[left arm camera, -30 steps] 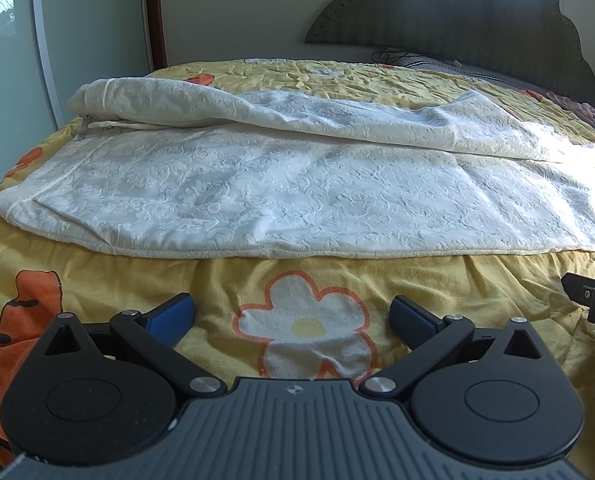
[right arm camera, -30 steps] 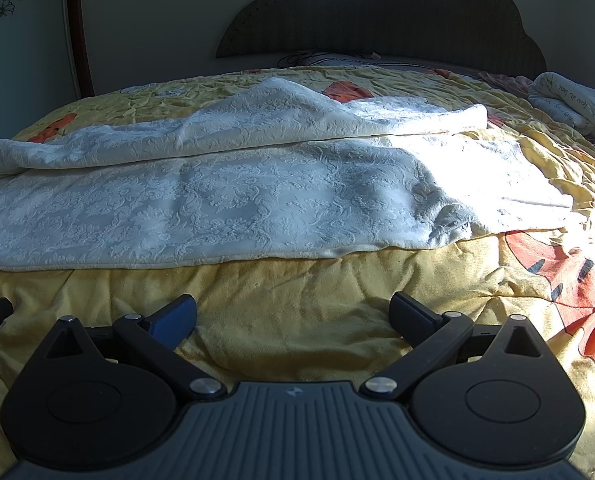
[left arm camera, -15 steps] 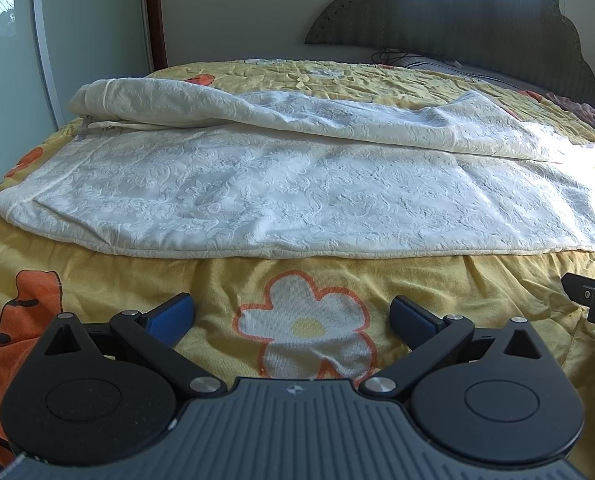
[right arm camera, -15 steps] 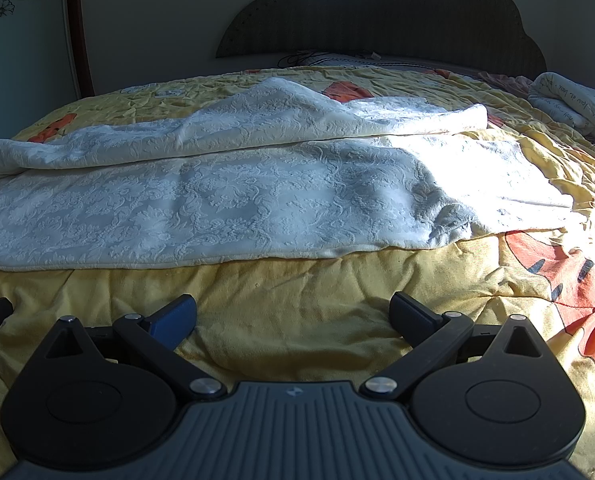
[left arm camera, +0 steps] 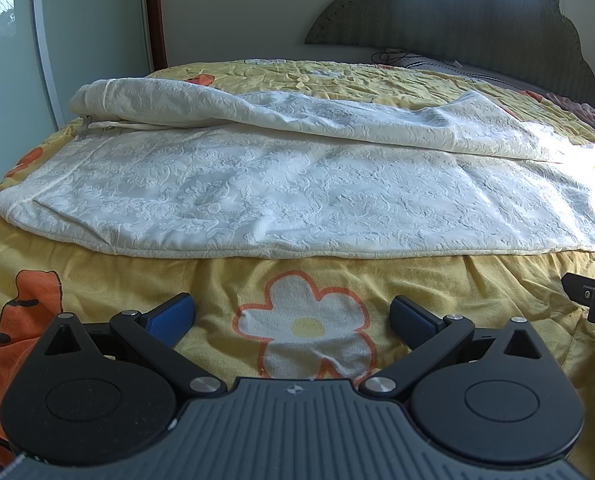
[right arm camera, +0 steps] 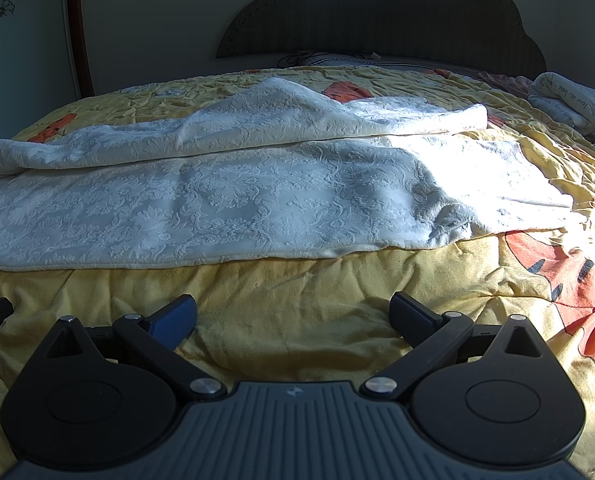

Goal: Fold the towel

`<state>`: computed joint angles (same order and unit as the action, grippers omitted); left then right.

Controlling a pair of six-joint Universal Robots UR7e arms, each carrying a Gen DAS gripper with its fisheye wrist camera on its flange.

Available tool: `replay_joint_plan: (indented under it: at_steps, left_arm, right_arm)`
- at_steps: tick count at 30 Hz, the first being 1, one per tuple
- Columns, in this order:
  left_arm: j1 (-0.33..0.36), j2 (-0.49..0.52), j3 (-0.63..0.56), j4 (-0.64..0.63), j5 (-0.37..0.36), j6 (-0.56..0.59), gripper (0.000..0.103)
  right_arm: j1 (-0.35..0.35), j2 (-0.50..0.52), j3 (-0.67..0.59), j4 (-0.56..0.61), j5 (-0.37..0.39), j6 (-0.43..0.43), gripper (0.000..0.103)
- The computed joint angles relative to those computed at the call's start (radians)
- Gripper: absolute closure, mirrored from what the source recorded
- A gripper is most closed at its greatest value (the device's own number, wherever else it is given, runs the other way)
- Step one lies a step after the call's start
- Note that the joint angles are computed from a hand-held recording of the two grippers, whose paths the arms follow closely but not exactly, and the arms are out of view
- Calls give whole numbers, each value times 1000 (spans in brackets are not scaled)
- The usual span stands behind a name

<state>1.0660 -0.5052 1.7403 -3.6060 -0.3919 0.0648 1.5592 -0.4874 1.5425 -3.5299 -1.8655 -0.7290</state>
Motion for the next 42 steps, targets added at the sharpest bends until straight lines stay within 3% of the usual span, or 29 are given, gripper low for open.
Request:
replay_joint_plan:
  at_steps: [25, 30, 32, 35, 38, 40, 42]
  left_arm:
    - [1, -1, 2, -2, -3, 1, 1]
    - [3, -67, 55, 55, -51, -31, 0]
    - [1, -91, 73, -56, -48, 60, 0]
    - [8, -124, 44, -275, -43, 311, 0]
    - [42, -171, -42, -457, -101, 552, 0]
    - [88, -214, -116, -459, -178, 605, 0]
    - [148, -263, -190, -297, -240, 520, 0]
  right_arm:
    - [0, 0, -1, 2, 0, 0, 0]
    - [-1, -2, -2, 8, 2, -2, 0]
    - [-1, -2, -4, 8, 1, -3, 0]
    - [0, 0, 0, 2, 0, -2, 0]
    - [1, 1, -3, 4, 0, -2, 0]
    - [1, 2, -4, 4, 0, -2, 0]
    - [1, 3, -6, 5, 0, -2, 0]
